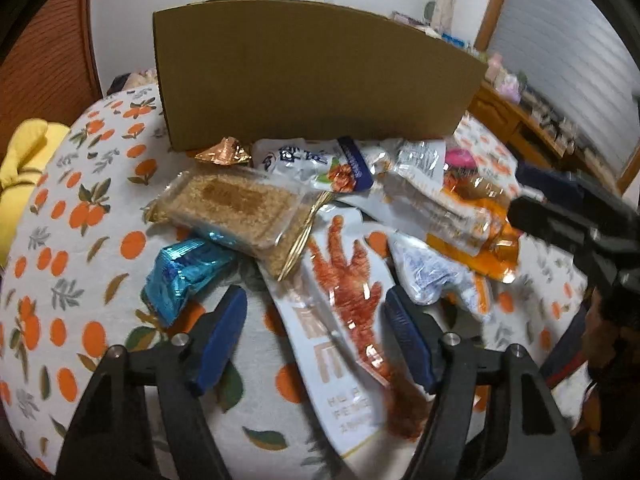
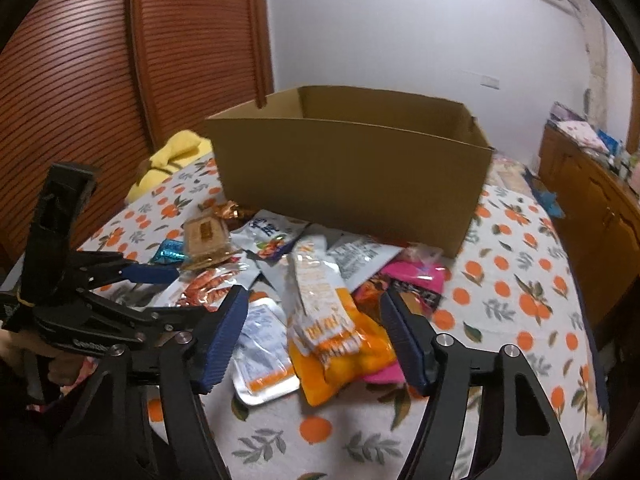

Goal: Organize snacks
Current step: 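Lower the left tool onto the chicken-feet packet while the right tool lowers onto the orange sausage packet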

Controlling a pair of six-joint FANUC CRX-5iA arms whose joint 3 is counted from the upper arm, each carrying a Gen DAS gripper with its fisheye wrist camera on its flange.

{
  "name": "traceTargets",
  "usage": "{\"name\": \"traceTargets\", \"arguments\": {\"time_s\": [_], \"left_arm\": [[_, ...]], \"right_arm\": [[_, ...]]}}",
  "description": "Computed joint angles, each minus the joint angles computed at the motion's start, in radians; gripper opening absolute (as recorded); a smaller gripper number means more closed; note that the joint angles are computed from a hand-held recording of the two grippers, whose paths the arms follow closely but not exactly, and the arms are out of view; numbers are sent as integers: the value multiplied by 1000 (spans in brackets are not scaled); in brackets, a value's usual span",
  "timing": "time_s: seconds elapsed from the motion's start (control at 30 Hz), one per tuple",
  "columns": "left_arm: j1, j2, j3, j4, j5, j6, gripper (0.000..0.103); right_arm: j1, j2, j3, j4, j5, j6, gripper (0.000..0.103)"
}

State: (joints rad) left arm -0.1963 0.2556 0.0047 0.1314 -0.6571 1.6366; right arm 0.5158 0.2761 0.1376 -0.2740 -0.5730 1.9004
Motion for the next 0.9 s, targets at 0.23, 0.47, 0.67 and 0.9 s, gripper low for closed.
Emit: {"name": "traceTargets", "arguments": {"time_s": [0.23,0.47,0.67,0.9], "left_arm": [[40,-22,-7,-10,-56,-53,71],[42,-7,16,-13,-81,-60,71],[22,38,79,-24,-115,-76,71],[19,36,82,-45,-115,-89,56]], "right_arm": [[8,69,92,8,-105,60,58],[0,162,213,42,-226,45,57],[-4,224,304,71,-320,45,57],[14,244,327,94,-358,70,60]]}}
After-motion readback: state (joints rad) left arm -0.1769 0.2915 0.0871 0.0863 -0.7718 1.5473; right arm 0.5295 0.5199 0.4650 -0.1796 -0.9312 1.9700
